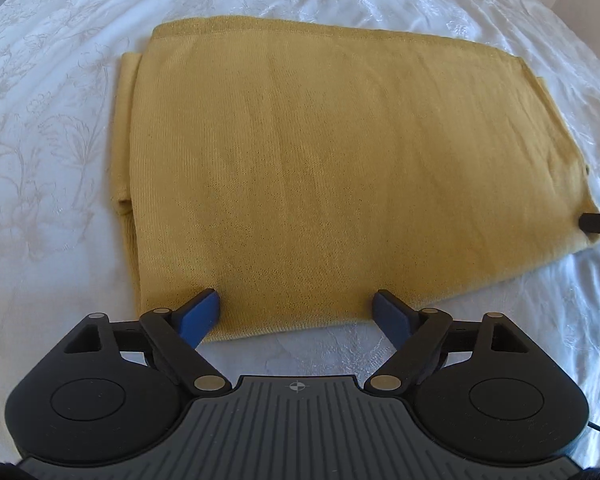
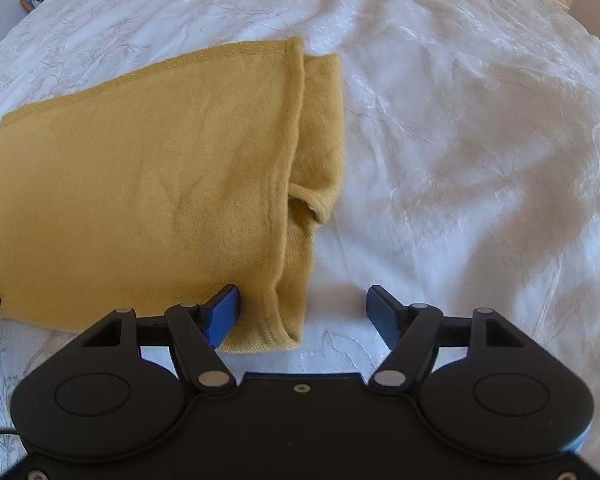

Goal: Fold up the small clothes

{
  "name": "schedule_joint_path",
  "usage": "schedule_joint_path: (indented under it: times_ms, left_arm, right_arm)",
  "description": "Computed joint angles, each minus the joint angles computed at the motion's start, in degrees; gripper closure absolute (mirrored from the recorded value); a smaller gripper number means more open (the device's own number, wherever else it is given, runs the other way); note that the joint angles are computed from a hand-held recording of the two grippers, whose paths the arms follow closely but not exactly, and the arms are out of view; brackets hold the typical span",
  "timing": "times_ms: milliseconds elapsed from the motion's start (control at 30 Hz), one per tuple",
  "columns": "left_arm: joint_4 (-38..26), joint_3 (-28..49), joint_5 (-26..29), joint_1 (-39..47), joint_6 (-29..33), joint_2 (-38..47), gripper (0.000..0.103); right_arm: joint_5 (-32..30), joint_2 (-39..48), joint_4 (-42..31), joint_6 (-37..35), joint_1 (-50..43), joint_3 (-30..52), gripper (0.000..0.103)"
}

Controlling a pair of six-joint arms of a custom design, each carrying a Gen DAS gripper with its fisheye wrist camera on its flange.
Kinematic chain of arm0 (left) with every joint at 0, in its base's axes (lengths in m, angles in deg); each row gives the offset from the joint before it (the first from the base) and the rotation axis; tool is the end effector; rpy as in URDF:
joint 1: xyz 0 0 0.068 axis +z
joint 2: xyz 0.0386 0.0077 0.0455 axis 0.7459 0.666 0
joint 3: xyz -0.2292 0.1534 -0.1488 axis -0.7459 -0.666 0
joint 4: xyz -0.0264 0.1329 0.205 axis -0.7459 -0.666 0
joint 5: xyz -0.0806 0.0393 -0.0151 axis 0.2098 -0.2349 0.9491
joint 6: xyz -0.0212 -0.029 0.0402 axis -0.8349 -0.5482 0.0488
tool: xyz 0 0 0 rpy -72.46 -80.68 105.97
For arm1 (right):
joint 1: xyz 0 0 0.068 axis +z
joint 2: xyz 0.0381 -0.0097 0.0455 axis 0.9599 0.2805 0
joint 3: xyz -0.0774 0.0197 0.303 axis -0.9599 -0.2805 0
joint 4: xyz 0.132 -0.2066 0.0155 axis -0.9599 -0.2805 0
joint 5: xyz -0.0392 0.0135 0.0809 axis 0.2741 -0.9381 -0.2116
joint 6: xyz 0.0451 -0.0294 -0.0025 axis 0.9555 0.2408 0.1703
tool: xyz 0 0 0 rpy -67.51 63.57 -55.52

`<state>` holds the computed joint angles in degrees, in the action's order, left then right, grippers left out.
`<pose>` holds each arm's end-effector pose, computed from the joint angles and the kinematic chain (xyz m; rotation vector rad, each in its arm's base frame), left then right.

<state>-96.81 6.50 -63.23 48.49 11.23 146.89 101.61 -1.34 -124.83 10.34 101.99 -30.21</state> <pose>0.4099 -0.0091 0.1960 0.9606 2.6175 -0.2968 0.1929 0.0889 0.2116 0.8724 2.5556 -0.1210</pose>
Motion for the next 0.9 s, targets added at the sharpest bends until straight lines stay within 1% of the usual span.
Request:
schedule_joint_path:
  times_ms: [67, 100, 133, 167, 200, 233, 300, 400, 500, 533, 567, 600, 667, 733, 800, 833, 900]
  left_arm:
    - [-0.9, 1.1, 0.3, 0.2, -0.5, 0.9, 0.013]
    - [-1.4, 1.7, 0.2, 0.1, -0.8, 1.3, 0.012]
    - [-2.1, 2.3, -0.2, -0.2, -1.0, 1.5, 0.011]
    - [-2.4, 2.6, -0.5, -0.4, -1.0, 1.7, 0.010]
    - [-2.6, 2.8, -0.7, -0.5, -1.1, 1.8, 0.010]
    - [-2.6, 2.9, -1.0, -0.7, -1.3, 1.9, 0.010]
    - [-2.2, 2.6, -1.4, -0.9, -1.7, 1.7, 0.009]
    - [-2.2, 2.3, -1.8, -1.3, -2.1, 1.1, 0.009]
    - [-3.0, 2.3, -1.7, -1.1, -2.1, 0.5, 0.009]
    - [-3.5, 2.4, -1.7, -1.0, -1.8, 0.2, 0.009]
    - [-3.8, 2.9, -1.9, -1.0, -1.7, 0.4, 0.009]
    - [-4.3, 3.6, -2.0, -1.1, -1.7, 0.7, 0.009]
    - [-5.2, 3.8, -1.8, -0.9, -1.6, 0.5, 0.009]
    - [-7.0, 4.8, -1.0, -0.7, -2.0, 0.6, 0.009]
    - [-8.8, 5.7, -0.1, -0.4, -2.5, 0.6, 0.009]
    - [-8.9, 5.8, 0.1, -0.4, -2.9, 0.5, 0.009]
    - [-8.3, 5.2, 0.4, -0.6, -3.1, -0.3, 0.010]
  right_arm:
    - [1.0, -1.6, -0.5, 0.2, 0.3, 0.1, 0.030]
    - [1.5, -2.6, 0.3, -0.6, 0.5, -0.1, 0.033]
    - [1.6, -3.5, 1.7, -1.9, 0.2, -0.2, 0.037]
    - [1.5, -4.0, 3.0, -3.1, -0.2, -0.3, 0.044]
    - [1.1, -4.2, 4.3, -4.2, -0.8, -0.2, 0.049]
    - [0.3, -4.2, 5.8, -5.4, -1.7, -0.2, 0.051]
    - [-1.2, -3.8, 8.5, -7.2, -3.5, -0.5, 0.060]
    - [-1.9, -2.3, 9.9, -8.5, -5.0, -0.5, 0.060]
    - [-4.2, -2.1, 12.2, -9.5, -6.9, -1.8, 0.061]
    - [-5.0, -2.1, 12.6, -10.0, -7.5, -2.2, 0.065]
    - [-5.4, -2.2, 12.5, -9.9, -7.4, -2.2, 0.084]
    - [-5.9, -2.2, 12.2, -9.9, -7.6, -2.0, 0.093]
    - [-6.7, -2.6, 11.4, -10.1, -7.7, -1.3, 0.095]
    - [-5.9, -1.8, 6.8, -10.8, -7.0, 1.9, 0.095]
    - [-3.8, -2.1, 2.8, -11.3, -6.6, 3.8, 0.096]
    - [-3.2, -2.1, 1.6, -10.8, -7.1, 3.6, 0.096]
    - [-5.8, -2.5, 2.7, -9.5, -9.5, 0.9, 0.096]
